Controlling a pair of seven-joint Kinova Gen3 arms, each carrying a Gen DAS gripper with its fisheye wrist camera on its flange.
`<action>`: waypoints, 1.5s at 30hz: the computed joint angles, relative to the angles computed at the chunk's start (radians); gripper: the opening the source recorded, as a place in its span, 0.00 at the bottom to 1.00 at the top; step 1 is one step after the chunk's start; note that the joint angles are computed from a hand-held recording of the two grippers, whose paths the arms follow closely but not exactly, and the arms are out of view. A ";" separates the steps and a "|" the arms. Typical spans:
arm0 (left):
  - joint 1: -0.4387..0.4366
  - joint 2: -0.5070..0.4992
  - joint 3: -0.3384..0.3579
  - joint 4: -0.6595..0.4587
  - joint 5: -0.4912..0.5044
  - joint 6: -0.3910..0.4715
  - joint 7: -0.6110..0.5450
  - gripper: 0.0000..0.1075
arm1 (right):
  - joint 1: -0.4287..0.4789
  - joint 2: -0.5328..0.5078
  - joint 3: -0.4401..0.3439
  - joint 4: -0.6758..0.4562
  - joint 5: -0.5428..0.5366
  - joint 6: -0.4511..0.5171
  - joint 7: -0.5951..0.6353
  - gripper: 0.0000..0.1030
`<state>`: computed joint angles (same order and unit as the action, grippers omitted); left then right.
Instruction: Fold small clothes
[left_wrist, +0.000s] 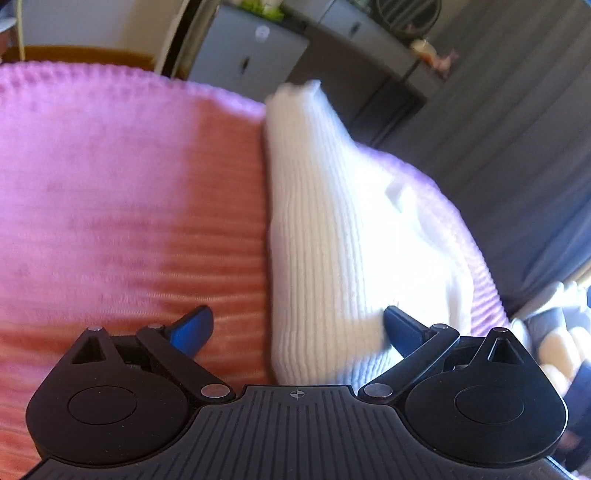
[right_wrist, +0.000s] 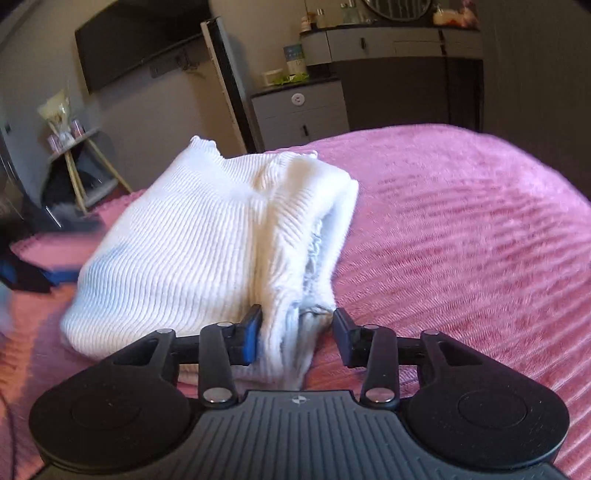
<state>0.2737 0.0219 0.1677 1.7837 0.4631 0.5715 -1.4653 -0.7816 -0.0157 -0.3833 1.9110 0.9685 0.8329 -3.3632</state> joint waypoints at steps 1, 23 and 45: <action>-0.022 -0.011 0.018 0.017 0.028 -0.020 -0.041 0.94 | 0.028 -0.016 -0.006 0.013 -0.012 -0.040 0.007 0.40; -0.113 -0.150 -0.122 0.151 0.539 0.104 -0.415 0.48 | 0.400 -0.006 -0.153 0.055 0.140 -0.543 -0.257 0.31; -0.021 -0.699 -0.075 0.290 -0.161 0.364 0.287 0.85 | 0.068 0.039 -0.430 0.044 0.362 -0.093 -0.909 0.52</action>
<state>0.2522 -0.6767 0.0924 2.0739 0.3020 0.9354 -1.1779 -0.7140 0.0230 -0.8129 1.9545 1.3300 0.7395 -4.2720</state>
